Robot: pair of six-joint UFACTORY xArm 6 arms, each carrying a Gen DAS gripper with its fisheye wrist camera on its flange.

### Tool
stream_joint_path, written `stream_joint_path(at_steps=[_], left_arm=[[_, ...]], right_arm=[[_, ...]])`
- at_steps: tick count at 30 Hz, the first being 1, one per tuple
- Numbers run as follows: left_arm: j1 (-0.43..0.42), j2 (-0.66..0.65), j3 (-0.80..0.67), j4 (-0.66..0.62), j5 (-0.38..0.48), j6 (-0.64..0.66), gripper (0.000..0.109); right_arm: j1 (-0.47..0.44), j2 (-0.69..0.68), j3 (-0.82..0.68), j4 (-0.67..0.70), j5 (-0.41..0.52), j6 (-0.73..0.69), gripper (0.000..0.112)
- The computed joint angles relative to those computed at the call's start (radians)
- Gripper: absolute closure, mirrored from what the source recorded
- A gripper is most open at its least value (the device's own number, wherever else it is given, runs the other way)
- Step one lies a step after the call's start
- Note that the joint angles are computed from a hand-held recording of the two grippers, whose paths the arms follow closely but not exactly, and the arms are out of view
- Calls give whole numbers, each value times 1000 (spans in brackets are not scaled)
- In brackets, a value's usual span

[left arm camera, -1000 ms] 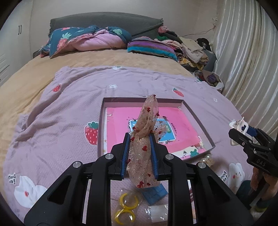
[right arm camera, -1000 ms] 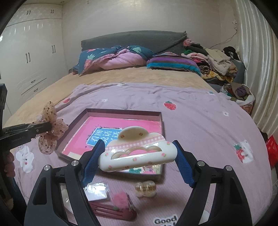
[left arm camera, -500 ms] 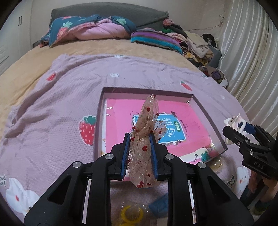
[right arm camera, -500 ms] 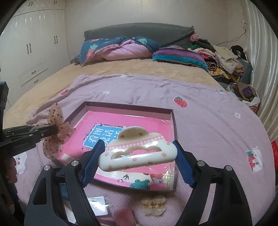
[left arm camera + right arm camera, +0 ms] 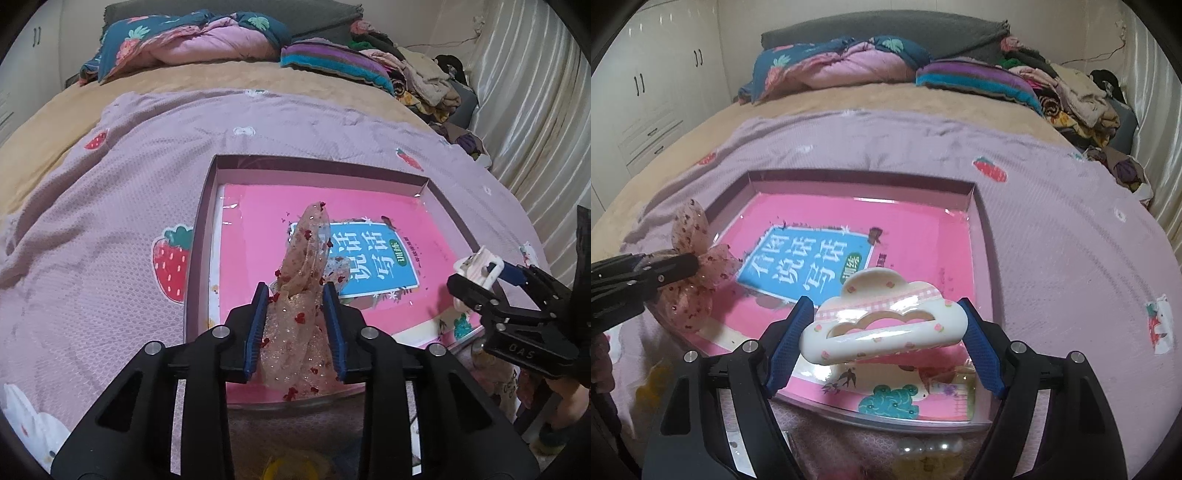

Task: Organize jewelry
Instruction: 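Carry the bow and claw clip into the tray and open both tools, then move both tools back toward the remaining accessories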

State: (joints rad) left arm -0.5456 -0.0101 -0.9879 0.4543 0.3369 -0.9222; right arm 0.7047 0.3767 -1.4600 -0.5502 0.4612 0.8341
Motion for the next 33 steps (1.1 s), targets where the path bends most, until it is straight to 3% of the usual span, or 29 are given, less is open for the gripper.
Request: stream_joint_path(at_steps=[5, 8, 22, 33], left_arm=[[4, -10, 6, 26, -7, -19, 68], [8, -27, 17, 33, -9, -32, 59], [-29, -205, 69, 230, 78, -221, 17], [-101, -320, 113, 318, 169, -307, 15]], right_arm=[[-3, 6, 7, 24, -2, 7, 34], [-6, -17, 34, 4, -11, 33, 26], [19, -290, 256, -318, -8, 309, 14], [60, -478, 395, -412, 3, 404, 14]])
